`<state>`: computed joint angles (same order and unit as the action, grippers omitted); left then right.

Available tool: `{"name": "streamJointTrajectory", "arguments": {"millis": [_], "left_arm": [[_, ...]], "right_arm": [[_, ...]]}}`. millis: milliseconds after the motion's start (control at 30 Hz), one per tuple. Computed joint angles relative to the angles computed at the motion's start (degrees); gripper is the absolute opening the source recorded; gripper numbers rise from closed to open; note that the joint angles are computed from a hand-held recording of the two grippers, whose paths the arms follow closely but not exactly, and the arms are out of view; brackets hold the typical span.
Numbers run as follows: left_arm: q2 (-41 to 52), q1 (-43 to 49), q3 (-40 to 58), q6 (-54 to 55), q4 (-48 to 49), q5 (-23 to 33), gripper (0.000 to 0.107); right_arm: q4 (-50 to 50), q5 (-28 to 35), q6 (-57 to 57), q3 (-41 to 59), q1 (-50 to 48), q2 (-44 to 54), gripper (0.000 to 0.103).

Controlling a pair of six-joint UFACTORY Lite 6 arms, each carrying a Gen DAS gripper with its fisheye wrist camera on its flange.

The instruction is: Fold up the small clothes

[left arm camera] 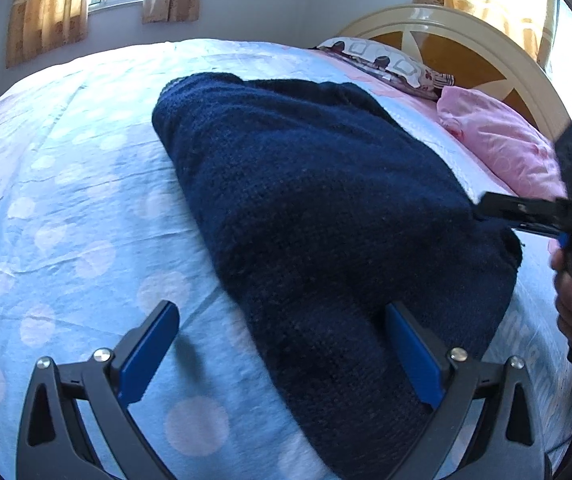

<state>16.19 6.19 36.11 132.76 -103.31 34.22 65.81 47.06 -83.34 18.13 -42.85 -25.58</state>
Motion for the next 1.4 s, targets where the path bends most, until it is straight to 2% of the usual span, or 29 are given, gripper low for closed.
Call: {"name": "streamJointTrajectory", "arguments": {"millis": [67,100,167,200,300,433,533,667,767,867,1000,1133,1200,1267,1400], "left_arm": [[0.33,0.03,0.31,-0.50,0.33,0.04,0.103],[0.27,-0.17,0.30,-0.76,0.35,-0.08,0.103],[0.16,-0.15,0.18,-0.78,0.29,-0.11,0.103],[0.18,-0.21,0.20,-0.80,0.32,-0.22,0.103],[-0.04,-0.73,0.13,-0.93,-0.03,-0.75,0.103],[0.55,-1.08,0.81,-2.35,0.58,-1.16,0.103],[-0.37,-0.80,0.12,-1.56,-0.48,-0.78,0.103],[-3.90,2.79,-3.30,1.35,-2.09,4.72,0.103],[-1.27,4.69,0.20,-8.38,4.92,7.83,0.103],[1.73,3.79,3.45,-14.49,7.89,7.43,0.103],[3.70,-1.39,5.24,-14.46,6.31,1.48,0.103],[4.20,-1.98,5.27,-13.59,6.08,1.54,0.103],[4.08,-2.62,4.89,-12.03,4.91,1.23,0.103],[4.07,-2.88,4.77,-11.35,4.27,1.18,0.103],[3.65,-4.07,4.04,-9.35,2.01,-0.04,0.103]], "right_arm": [[-4.08,-2.51,4.72,-3.31,2.74,-8.26,0.051],[-7.71,-6.38,8.92,-4.60,5.73,-10.93,0.051],[-9.93,-11.58,10.11,-6.15,6.75,-9.08,0.051],[-7.78,-11.41,7.11,-5.75,4.63,-4.56,0.051],[-0.65,-6.11,-5.09,-4.69,-3.91,3.74,0.051],[-3.50,-5.23,-3.72,-4.97,-3.63,-0.55,0.051],[-5.12,0.97,-6.58,-1.92,-9.24,0.72,0.051],[-3.14,4.72,-10.17,3.33,-13.23,3.71,0.065],[1.10,4.48,-10.17,10.29,-10.88,12.02,0.065],[6.57,1.95,-9.24,18.06,-6.29,21.96,0.065],[10.17,-0.24,-5.29,30.37,1.42,37.01,0.065],[9.54,0.76,0.52,42.64,7.15,49.60,0.065],[6.97,-0.36,5.17,48.63,10.19,54.92,0.073],[5.63,-0.90,7.72,52.66,11.88,58.74,0.073],[4.78,3.16,10.89,58.98,12.20,65.14,0.077]]}}
